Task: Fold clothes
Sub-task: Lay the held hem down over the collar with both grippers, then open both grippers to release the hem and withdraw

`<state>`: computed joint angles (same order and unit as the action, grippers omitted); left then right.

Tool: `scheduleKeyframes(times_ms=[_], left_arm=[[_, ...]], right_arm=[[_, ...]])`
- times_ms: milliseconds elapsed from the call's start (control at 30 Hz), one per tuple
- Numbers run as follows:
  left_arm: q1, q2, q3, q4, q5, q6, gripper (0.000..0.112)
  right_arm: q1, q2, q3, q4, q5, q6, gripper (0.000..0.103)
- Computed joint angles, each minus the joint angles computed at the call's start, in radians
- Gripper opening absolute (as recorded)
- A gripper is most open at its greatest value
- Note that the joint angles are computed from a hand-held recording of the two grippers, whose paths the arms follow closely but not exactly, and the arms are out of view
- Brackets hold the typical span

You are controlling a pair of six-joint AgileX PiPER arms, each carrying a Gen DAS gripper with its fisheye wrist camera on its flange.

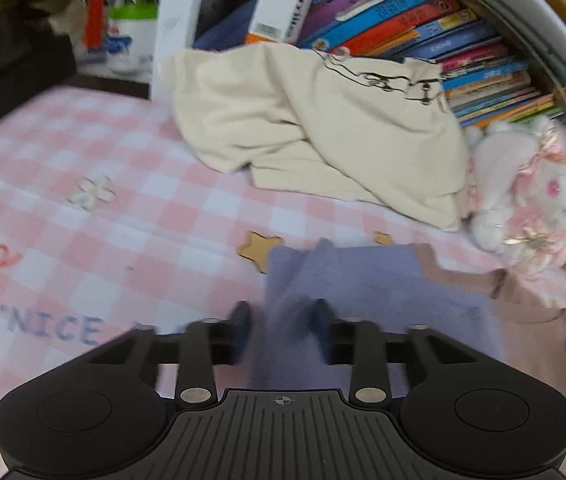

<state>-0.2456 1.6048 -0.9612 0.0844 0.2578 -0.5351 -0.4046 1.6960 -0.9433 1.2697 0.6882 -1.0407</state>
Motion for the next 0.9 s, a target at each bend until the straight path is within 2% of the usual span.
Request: scheduleKeyframes(times_ms=[67, 167, 333, 500, 733, 833, 900], left_arm=[[0.007, -0.005, -0.005, -0.08, 0.019, 0.092, 0.024], [-0.008, -0.022, 0.005, 0.02, 0.042, 0.002, 0.024], [0.008, -0.092, 0.068, -0.004, 0.068, 0.045, 0.024], [0.005, -0.184, 0.144, 0.023, 0.107, 0.037, 0.025], [-0.027, -0.289, 0.221, 0.117, 0.165, -0.053, 0.025], [-0.039, -0.325, 0.242, 0.144, 0.193, -0.076, 0.025], [-0.054, -0.346, 0.257, 0.192, 0.212, -0.14, 0.03]], right_arm=[[-0.001, -0.014, 0.009, -0.017, 0.004, 0.015, 0.017], [-0.01, -0.037, 0.038, -0.018, 0.018, 0.01, 0.017], [-0.026, -0.097, 0.109, -0.026, 0.052, -0.01, 0.017], [-0.038, -0.21, 0.207, -0.077, 0.07, -0.017, 0.017], [-0.042, -0.381, 0.319, -0.196, 0.084, 0.0, 0.017], [-0.068, -0.402, 0.327, -0.229, 0.131, -0.035, 0.017], [-0.083, -0.396, 0.324, -0.235, 0.158, -0.059, 0.017]])
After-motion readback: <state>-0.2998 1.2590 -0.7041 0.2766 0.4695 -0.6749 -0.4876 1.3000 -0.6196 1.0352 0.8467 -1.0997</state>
